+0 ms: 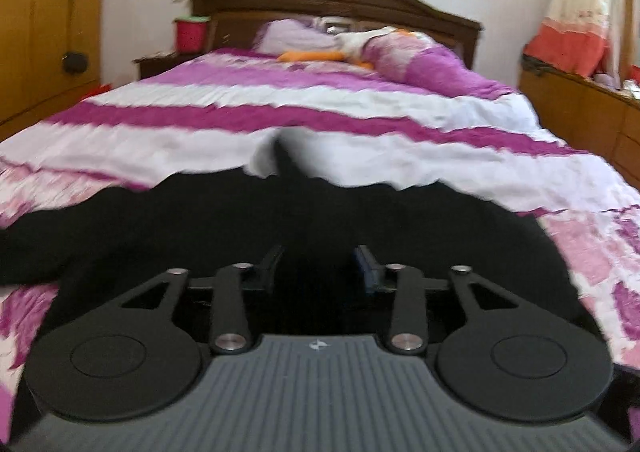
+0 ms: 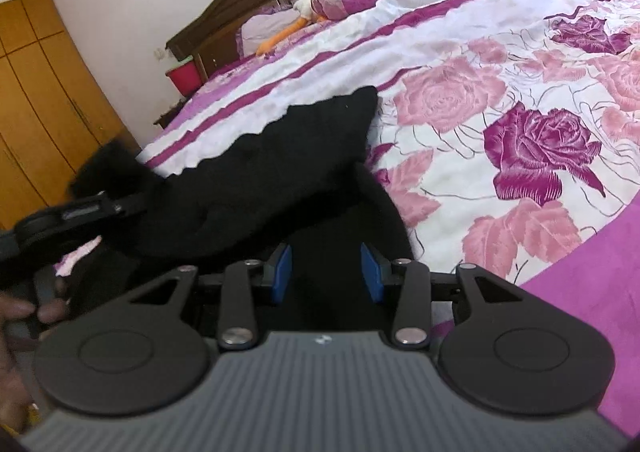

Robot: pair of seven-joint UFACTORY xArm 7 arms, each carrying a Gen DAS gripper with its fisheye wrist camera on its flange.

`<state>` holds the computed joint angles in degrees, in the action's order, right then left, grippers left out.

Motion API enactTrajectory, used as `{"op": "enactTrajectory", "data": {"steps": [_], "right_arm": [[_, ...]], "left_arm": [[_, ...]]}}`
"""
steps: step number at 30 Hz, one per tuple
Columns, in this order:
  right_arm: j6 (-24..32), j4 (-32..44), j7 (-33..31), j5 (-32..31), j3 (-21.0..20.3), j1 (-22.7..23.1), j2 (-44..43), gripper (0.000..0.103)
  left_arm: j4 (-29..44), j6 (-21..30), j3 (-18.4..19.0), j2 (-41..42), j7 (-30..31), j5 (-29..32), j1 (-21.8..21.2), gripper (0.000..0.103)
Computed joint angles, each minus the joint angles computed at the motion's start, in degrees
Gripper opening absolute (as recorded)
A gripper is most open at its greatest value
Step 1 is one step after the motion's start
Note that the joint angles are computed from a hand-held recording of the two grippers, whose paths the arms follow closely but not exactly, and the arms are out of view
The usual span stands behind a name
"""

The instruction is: Fold small clothes

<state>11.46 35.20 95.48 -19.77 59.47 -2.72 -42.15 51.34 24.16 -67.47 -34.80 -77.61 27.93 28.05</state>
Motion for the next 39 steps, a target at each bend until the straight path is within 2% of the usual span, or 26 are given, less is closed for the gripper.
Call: {"op": "enactTrajectory", "data": {"steps": [5,9,12,15,19,22,23,24,25,26,27,29,32,36,39], "right_arm": [[1.03,0.03,-0.19,-0.02,-0.61,0.87,0.45,0.04],[2.12,0.2,-0.13,-0.3,-1.18,1.68,0.82,0.04],[2.86,0.67,0.26,-0.67,-1.06,1.71,1.12,0.04],[3.54,1.25,0.65,-1.12,-0.83,1.52,1.39,0.04],[2.89,1.74,0.27,-2.08,-1.18,0.9,2.08,0.043],[3.13,2.73,-0.77,-3.02,-1.23,-0.32,2.98,0.043],[3.61,3.19,-1.2,-3.32,-1.13,-0.69,3.41,0.043],[3.81,3.58,-1.67,-3.73,-1.07,-1.07,3.83,0.043],[3.63,3.89,-2.19,-4.26,-0.98,-1.56,4.33,0.043],[3.3,4.11,-2.55,-4.75,-0.77,-2.12,4.75,0.043],[2.67,4.29,-2.86,-5.26,-0.43,-2.9,5.22,0.043],[0.97,4.76,-3.3,-6.11,0.52,-4.96,6.27,0.043],[-0.37,6.17,-3.54,-6.7,3.32,-9.3,6.58,0.041],[4.4,8.2,-2.62,-5.08,6.86,-13.01,4.56,0.039],[3.6,7.1,-2.13,-3.94,7.37,-12.93,3.62,0.039]], "left_arm": [[-6.68,2.62,8.76,0.26,0.11,-1.85,-10.77,0.056],[-11.2,4.28,14.69,-1.66,-0.85,-1.53,-17.7,0.063],[-13.6,2.96,18.7,-2.94,-2.05,-0.16,-20.84,0.066],[-14.22,0.96,21.35,-1.86,-3.23,1.96,-21.95,0.068],[-13.48,-4.3,24.33,3.85,-4.83,5.15,-21.55,0.068],[-12.94,-10.82,25.92,8.73,-6.7,8.61,-20.28,0.066],[-12.54,-12.21,25.56,9.82,-7.56,10.13,-19.24,0.061],[-11.95,-13.17,24.81,10.74,-8.46,11.8,-18.01,0.043],[-11.36,-14.07,24.78,11.82,-8.48,13.05,-17.66,0.034],[-10.59,-14.68,25.57,13.23,-7.5,13.78,-18.21,0.018],[-9.95,-15.27,26.34,13.99,-6.83,14.69,-18.71,0.014],[-8.61,-16.74,25.9,13.77,-7.63,18.14,-17.05,0.013],[-6.54,-19.1,23.17,10.97,-9.57,22.61,-11.65,0.012],[-4.7,-18.02,17.65,6.67,-9.79,23.91,-3.54,0.012],[-5.01,-16.05,16.79,9.08,-6.77,21.69,-2.95,0.012]]}}
